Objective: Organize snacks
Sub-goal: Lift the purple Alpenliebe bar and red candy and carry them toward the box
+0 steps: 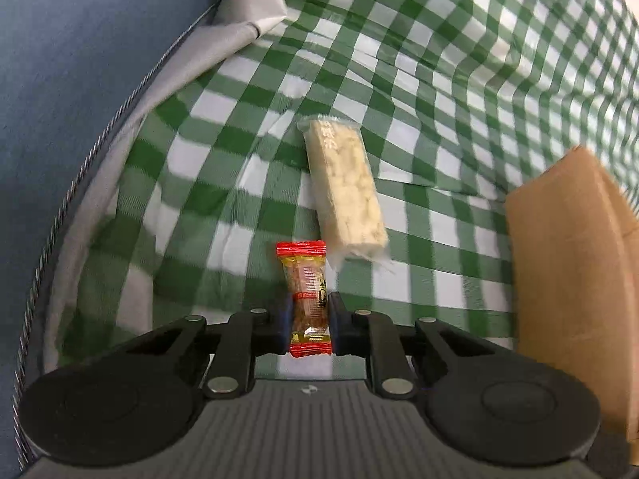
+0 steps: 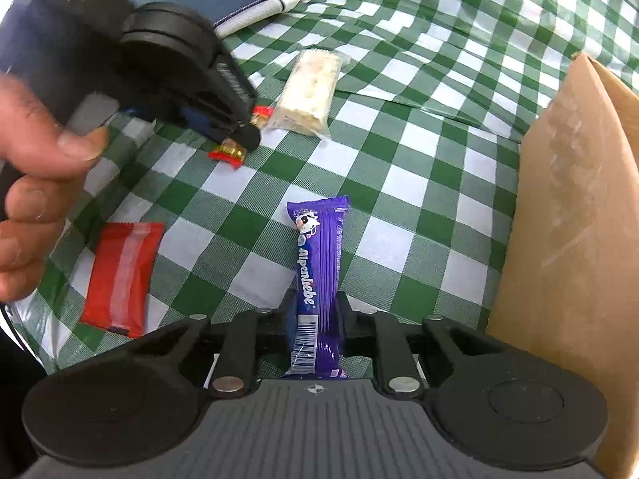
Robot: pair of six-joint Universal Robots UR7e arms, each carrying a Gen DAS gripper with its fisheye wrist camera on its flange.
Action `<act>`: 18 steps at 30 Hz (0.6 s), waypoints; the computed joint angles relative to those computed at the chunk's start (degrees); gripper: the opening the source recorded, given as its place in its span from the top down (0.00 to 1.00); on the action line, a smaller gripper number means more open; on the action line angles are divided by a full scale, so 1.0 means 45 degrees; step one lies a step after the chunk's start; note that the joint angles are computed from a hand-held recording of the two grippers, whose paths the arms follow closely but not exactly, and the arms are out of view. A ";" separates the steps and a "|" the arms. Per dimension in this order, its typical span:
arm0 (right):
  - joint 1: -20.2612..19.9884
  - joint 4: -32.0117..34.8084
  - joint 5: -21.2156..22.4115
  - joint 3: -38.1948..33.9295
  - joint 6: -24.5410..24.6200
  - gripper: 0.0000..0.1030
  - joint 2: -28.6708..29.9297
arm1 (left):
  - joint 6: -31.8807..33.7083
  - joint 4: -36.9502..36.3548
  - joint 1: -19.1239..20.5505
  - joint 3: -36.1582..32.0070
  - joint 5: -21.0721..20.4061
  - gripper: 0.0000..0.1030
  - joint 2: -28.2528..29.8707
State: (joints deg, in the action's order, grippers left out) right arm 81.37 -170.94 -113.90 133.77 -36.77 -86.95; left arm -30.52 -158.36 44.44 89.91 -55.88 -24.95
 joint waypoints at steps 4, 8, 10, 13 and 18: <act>-0.0016 -0.0025 -0.0242 0.0003 0.0196 0.81 -0.0104 | -0.0955 0.0121 0.0057 0.0640 -0.1127 0.81 -0.0567; -0.0111 0.0329 -0.0342 -0.0002 0.0275 0.81 -0.0148 | -0.1291 0.0346 0.0196 0.0774 -0.1949 0.81 -0.0698; -0.0112 0.0402 -0.0420 0.0004 0.0258 0.80 -0.0108 | -0.1573 0.0860 0.0246 0.0642 -0.1864 0.81 -0.0660; -0.0130 0.0407 -0.0370 0.0019 0.0227 0.80 -0.0123 | -0.1832 0.0852 0.0360 0.0593 -0.2020 0.81 -0.0649; -0.0178 0.0465 -0.0290 -0.0020 0.0262 0.80 -0.0100 | -0.1695 0.0873 0.0407 0.0552 -0.2039 0.81 -0.0620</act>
State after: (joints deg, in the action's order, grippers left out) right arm 80.57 -168.85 -115.20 133.68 -35.59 -87.40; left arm -38.15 -154.43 46.27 92.39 -65.06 -27.74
